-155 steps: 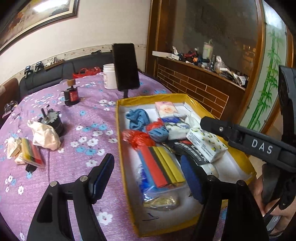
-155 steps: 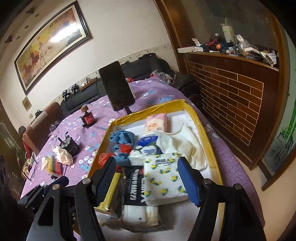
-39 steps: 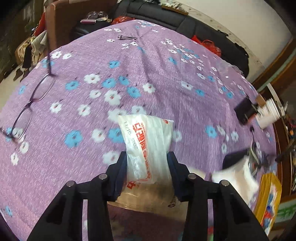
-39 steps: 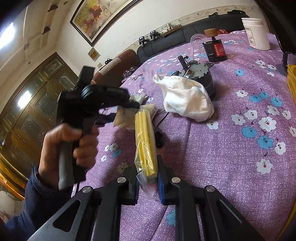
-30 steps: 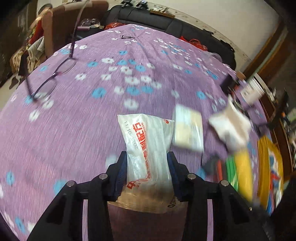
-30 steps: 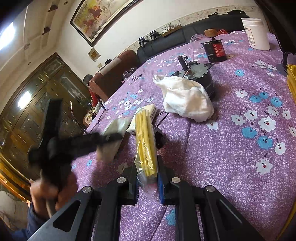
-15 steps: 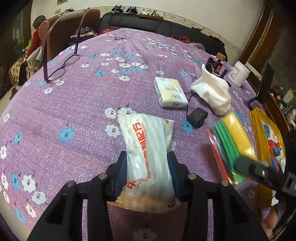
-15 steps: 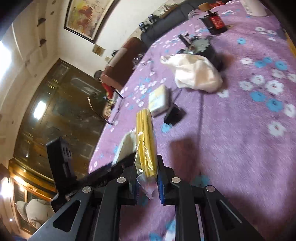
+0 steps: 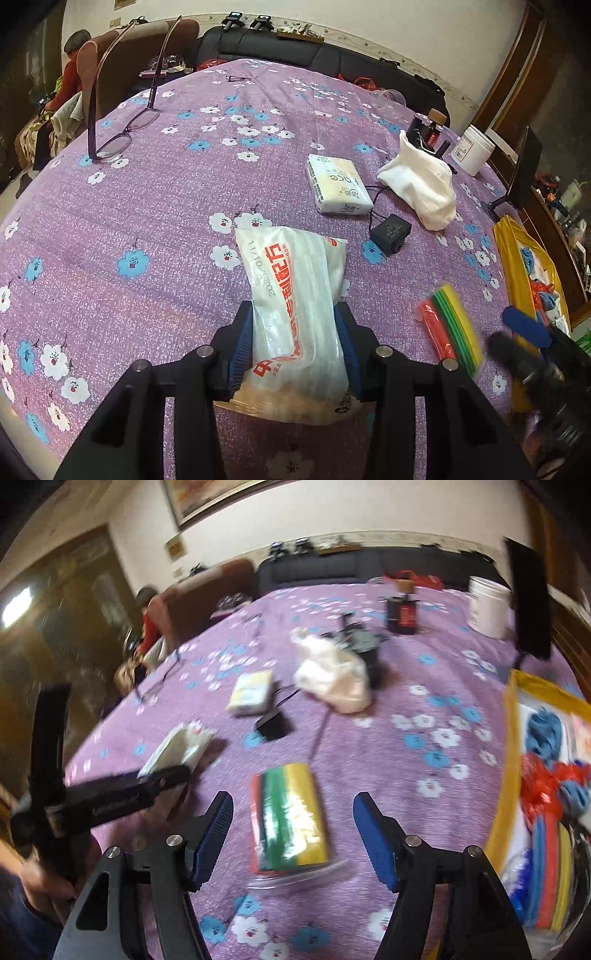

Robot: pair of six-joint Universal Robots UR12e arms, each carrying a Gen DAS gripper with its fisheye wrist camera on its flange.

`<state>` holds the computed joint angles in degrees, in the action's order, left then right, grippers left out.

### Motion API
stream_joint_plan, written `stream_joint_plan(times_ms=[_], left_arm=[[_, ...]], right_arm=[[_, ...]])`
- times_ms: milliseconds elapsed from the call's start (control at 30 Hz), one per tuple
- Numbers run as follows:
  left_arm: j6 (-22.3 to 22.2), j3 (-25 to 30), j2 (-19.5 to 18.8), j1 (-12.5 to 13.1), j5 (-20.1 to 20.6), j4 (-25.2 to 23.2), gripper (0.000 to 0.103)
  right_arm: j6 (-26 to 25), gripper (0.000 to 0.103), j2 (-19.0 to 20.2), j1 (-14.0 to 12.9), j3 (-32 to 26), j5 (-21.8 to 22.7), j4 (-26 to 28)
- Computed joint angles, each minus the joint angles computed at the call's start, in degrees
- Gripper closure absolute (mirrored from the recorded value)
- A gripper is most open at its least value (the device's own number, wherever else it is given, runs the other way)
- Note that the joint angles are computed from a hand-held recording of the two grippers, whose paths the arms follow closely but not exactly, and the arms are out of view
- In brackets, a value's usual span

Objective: Organize soft objects
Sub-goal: 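Grasp the white printed plastic bag with the left tool while the right tool holds the strip bundle, then carry the white bag and strip bundle into the yellow tray and open both tools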

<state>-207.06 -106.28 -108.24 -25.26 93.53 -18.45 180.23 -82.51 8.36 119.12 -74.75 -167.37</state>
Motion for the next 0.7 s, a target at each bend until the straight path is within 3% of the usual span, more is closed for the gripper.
stream_joint_plan(times_ms=[200, 300, 367, 700], left_arm=[[0.69, -0.40, -0.06, -0.19, 0.49, 1.35, 0.060], [0.91, -0.50, -0.22, -0.44, 1.30, 2.11, 0.060], [1.08, -0.54, -0.38, -0.81, 2.43, 2.64, 0.060], [2.40, -0.75, -0.80, -2.26, 7.06, 5.02, 0.060]], right_arm=[[-0.01, 0.033, 2.24, 0.48, -1.08, -1.27, 2.77], [0.82, 0.053, 2.48, -0.09, -0.58, -0.95, 1.38], [1.18, 0.057, 2.58, -0.38, -0.44, -0.04, 0.52], [3.32, 0.059, 2.12, -0.18, 0.48, -1.08, -3.49]])
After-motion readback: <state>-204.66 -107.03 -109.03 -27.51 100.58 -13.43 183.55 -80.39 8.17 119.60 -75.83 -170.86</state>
